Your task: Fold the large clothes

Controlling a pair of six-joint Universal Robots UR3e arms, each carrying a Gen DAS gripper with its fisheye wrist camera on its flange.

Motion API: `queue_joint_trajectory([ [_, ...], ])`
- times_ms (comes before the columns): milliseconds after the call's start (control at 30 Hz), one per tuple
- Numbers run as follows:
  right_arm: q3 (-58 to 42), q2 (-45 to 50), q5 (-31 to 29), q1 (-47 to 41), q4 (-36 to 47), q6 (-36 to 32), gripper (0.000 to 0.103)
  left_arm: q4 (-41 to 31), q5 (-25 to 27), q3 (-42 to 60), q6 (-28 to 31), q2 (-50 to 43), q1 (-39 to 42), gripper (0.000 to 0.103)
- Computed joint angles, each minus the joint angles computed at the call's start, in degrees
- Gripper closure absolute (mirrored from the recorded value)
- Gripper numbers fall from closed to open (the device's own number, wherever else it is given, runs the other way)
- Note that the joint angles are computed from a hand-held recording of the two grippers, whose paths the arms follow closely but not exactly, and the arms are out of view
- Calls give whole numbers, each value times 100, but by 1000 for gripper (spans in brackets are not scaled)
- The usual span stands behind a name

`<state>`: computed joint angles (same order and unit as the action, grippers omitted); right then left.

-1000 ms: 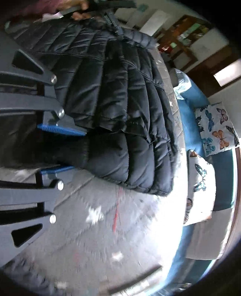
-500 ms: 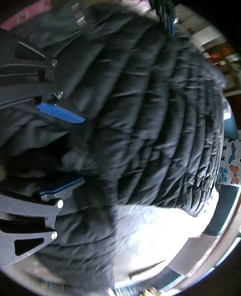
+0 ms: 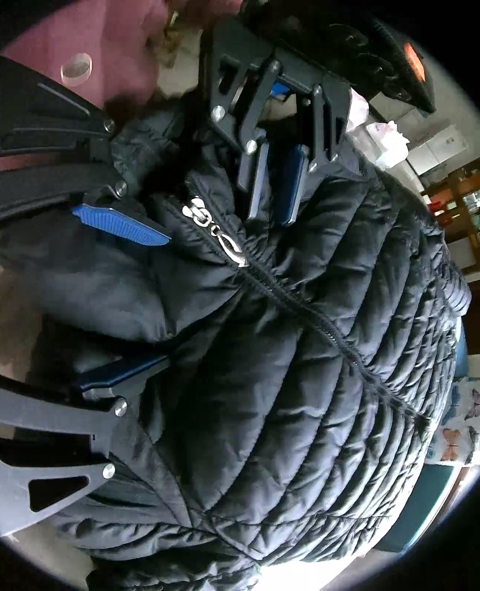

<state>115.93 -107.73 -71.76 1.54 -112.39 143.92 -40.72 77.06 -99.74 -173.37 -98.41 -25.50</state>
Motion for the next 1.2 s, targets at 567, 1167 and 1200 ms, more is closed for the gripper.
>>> queue_joint_trajectory([
  [567,-1612,1587,139,1281,-153,814,37,-1191,-986,309,-464,1089,4231,36],
  [1167,-2268,2334,-278,1632,135,742,32,-1031,-2512,3463,-1583,-2739,5497,83],
  [1200,-2291,2344,-282,1627,173,716,32,-913,-2343,3394,-1618,-2648,5451,94],
])
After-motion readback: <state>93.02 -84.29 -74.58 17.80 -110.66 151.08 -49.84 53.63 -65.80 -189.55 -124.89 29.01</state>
